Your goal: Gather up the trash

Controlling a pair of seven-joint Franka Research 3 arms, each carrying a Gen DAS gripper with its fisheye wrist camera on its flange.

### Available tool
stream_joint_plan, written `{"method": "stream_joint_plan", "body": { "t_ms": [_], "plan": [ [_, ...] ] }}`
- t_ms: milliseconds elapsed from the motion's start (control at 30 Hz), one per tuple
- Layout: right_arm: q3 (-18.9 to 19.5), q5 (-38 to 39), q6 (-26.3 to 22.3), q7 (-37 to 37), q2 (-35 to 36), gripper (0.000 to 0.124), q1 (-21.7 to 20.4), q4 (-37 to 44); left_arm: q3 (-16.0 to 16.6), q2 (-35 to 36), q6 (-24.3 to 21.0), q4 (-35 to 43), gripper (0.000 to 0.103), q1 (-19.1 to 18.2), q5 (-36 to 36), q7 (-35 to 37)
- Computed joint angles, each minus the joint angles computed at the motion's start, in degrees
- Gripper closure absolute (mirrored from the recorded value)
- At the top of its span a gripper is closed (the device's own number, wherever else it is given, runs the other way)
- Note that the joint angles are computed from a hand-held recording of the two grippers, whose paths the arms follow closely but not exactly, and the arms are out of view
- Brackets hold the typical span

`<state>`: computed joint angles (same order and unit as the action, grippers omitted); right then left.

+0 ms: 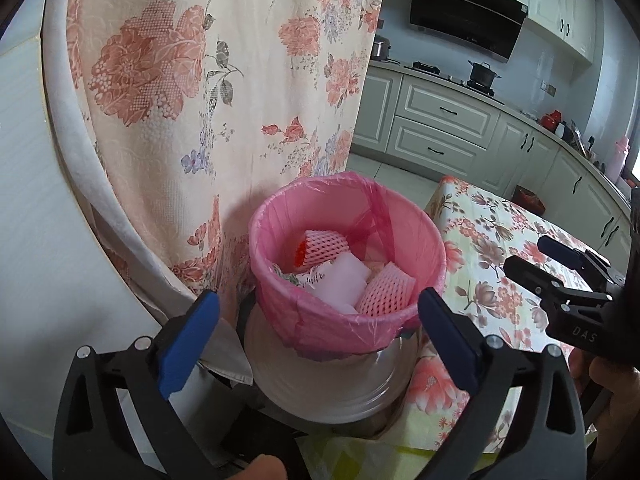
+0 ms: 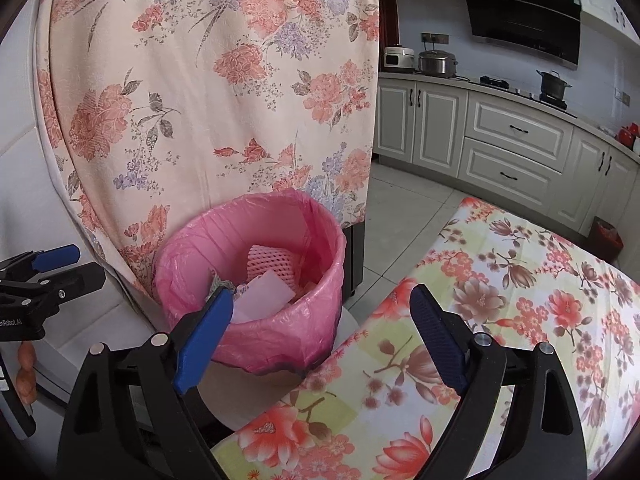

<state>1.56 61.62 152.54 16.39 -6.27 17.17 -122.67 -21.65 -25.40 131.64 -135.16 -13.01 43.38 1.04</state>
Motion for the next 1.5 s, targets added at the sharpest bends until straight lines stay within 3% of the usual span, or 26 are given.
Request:
{"method": "stream_joint_plan", "body": {
  "t_ms": [1500],
  "plan": [
    [-0.4,-0.9,0.4,-0.3,-2.1,0.039,1.0,-2.0,0.1,1.0,1.4,0.1,0.005,-0.3,0.0,-0.3]
  ]
}}
